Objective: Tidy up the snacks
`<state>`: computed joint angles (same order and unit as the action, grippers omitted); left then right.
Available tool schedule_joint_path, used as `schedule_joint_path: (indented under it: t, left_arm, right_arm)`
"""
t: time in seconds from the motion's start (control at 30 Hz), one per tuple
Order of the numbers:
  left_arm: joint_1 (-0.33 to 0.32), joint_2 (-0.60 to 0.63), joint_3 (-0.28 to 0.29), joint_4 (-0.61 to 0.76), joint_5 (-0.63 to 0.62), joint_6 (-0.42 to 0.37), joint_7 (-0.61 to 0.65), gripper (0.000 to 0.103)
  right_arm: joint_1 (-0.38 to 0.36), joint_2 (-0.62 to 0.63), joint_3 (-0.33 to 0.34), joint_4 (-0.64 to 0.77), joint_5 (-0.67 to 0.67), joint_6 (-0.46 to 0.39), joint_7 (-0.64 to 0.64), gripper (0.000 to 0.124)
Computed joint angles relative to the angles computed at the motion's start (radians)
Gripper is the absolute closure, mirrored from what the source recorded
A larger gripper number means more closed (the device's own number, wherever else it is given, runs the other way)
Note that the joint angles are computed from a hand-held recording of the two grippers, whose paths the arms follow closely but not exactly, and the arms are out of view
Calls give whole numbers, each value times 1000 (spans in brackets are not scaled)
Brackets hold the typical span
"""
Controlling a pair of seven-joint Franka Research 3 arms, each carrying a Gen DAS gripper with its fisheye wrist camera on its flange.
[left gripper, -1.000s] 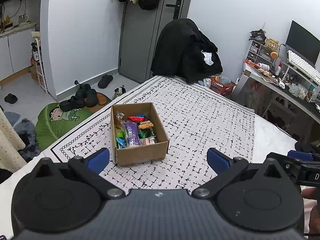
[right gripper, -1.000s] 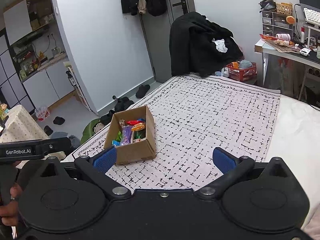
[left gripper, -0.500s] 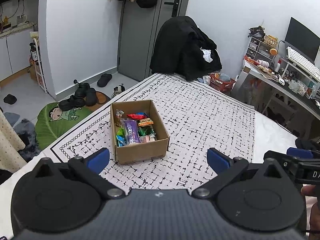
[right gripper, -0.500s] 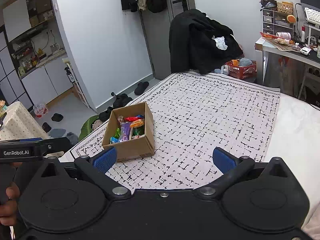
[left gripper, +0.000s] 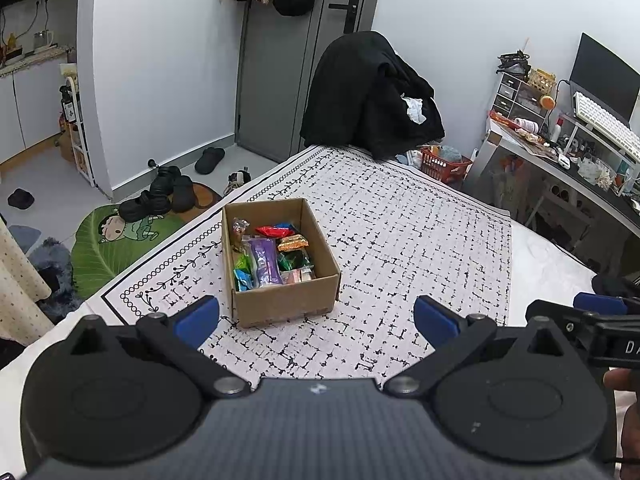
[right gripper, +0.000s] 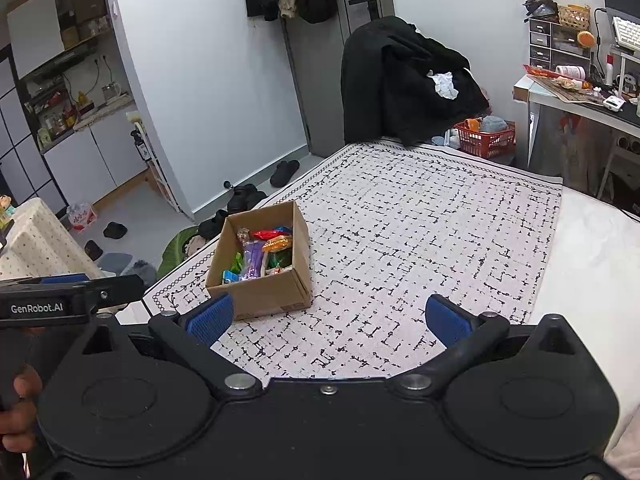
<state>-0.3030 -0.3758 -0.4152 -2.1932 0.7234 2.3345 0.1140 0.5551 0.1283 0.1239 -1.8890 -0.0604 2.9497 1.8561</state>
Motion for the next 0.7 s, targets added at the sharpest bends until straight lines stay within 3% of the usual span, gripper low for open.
schedule_joint_path:
  t: [0.7]
  left_arm:
    - [-3,10,1,4,6,5,-7,0]
  right_arm:
    - [9,10,-1,13,-13,-13,2,21]
